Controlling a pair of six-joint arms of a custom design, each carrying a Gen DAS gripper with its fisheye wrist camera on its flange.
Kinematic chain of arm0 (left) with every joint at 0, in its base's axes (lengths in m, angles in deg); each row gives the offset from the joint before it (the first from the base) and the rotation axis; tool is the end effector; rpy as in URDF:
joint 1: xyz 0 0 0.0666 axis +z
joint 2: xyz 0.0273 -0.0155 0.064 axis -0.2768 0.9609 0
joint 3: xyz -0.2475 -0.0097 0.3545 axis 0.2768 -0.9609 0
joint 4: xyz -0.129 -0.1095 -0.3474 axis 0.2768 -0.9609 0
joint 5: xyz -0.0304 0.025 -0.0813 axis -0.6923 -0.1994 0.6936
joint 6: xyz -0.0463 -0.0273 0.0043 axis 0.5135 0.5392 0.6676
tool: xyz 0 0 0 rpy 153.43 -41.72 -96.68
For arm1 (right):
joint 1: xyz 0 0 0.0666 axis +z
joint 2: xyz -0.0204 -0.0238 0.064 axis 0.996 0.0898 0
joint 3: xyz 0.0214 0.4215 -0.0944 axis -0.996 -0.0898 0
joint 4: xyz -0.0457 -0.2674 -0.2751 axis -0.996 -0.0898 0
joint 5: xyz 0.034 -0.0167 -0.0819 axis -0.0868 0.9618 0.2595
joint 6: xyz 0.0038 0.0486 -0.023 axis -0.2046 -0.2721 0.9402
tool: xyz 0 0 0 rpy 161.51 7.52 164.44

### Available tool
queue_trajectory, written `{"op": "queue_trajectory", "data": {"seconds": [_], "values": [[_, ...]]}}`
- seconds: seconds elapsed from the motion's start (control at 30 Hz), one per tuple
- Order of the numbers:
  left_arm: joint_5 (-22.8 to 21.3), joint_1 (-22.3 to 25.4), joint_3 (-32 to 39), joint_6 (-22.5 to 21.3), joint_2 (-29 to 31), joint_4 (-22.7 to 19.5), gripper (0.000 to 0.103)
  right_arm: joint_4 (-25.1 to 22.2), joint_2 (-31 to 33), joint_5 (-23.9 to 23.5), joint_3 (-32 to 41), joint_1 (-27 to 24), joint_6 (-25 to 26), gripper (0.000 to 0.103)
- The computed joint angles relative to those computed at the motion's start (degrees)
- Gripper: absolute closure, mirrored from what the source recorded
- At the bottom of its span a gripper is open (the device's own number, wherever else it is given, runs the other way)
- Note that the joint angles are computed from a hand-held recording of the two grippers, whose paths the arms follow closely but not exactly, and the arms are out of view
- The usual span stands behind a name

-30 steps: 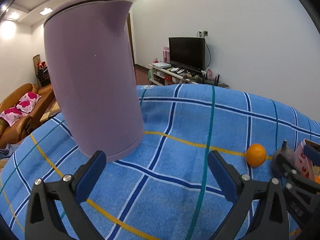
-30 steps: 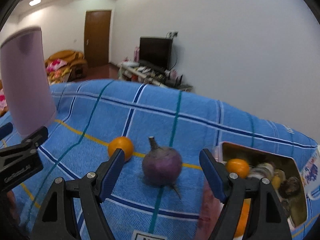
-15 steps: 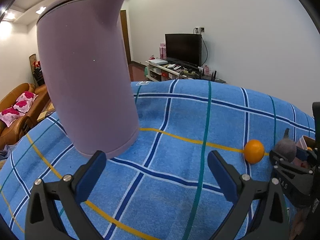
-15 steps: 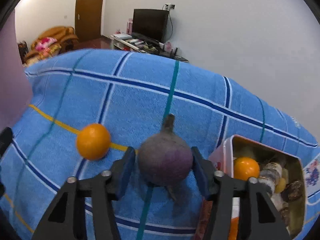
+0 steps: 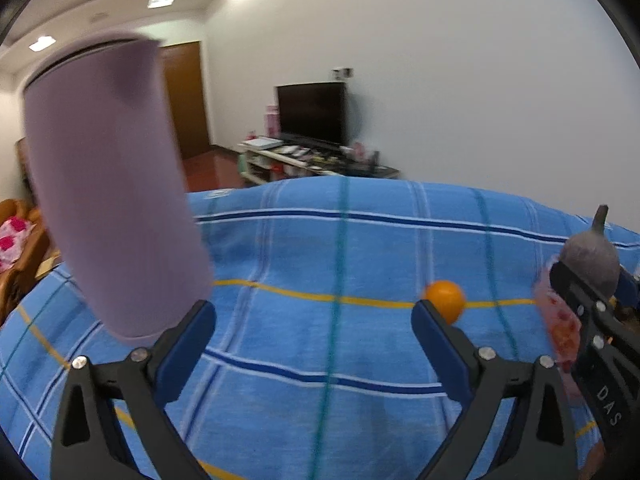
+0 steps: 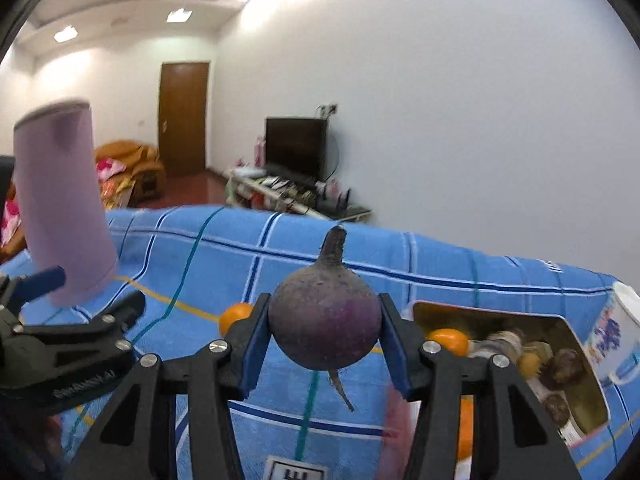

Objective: Organize fruits
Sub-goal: 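Grasp the purple beet with the right gripper while the left grasps the orange, then lift and carry the beet and orange toward the pink tin with both grippers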

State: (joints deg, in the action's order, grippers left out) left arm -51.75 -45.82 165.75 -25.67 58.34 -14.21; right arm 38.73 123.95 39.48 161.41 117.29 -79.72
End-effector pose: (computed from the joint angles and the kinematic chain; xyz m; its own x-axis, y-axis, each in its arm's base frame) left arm 0.5769 -0.3098 0.4095 -0.5639 -0.0575 -0.8238 -0.1173 0.9930 0.0110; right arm 0.5531 0.3324 0.4198 -0.4237 -0.1314 -0.8962 -0.0996 0.9902 -0.0982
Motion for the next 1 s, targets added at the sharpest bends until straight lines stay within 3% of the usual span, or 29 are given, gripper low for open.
{"op": "queue_trajectory", "data": {"seconds": [0.2, 0.33, 0.5, 0.57, 0.67, 0.8, 1.0], "values": [[7.49, -1.13, 10.18, -4.44, 5.67, -6.30, 0.015, 1.80, -1.84, 2.46, -1.95, -1.72, -4.97, 0.050], [9.76, -1.68, 18.51, -7.45, 10.85, -12.03, 0.029, 2.13, -2.42, 3.42, -2.85, -2.51, -6.19, 0.050], [13.66, -0.79, 28.34, -3.95, 17.19, -21.45, 0.040, 0.92, -2.65, 2.59, -2.83, -3.07, -8.37, 0.050], [15.71, -0.22, 31.79, -2.64, 19.29, -25.57, 0.054, 0.70, -2.58, 2.17, -2.63, -3.07, -8.08, 0.050], [17.59, 0.50, 30.74, -1.17, 18.74, -24.44, 0.065, 0.53, -2.28, 2.09, -2.05, -2.80, -7.19, 0.050], [17.01, 0.98, 27.64, 0.22, 16.97, -22.37, 0.065, 2.10, -2.42, 2.05, -2.50, -2.65, -5.54, 0.050], [7.50, 0.09, 16.21, -0.07, 9.93, -13.22, 0.065, 7.67, -3.39, -0.49, -4.89, -1.78, -3.57, 0.050]]}}
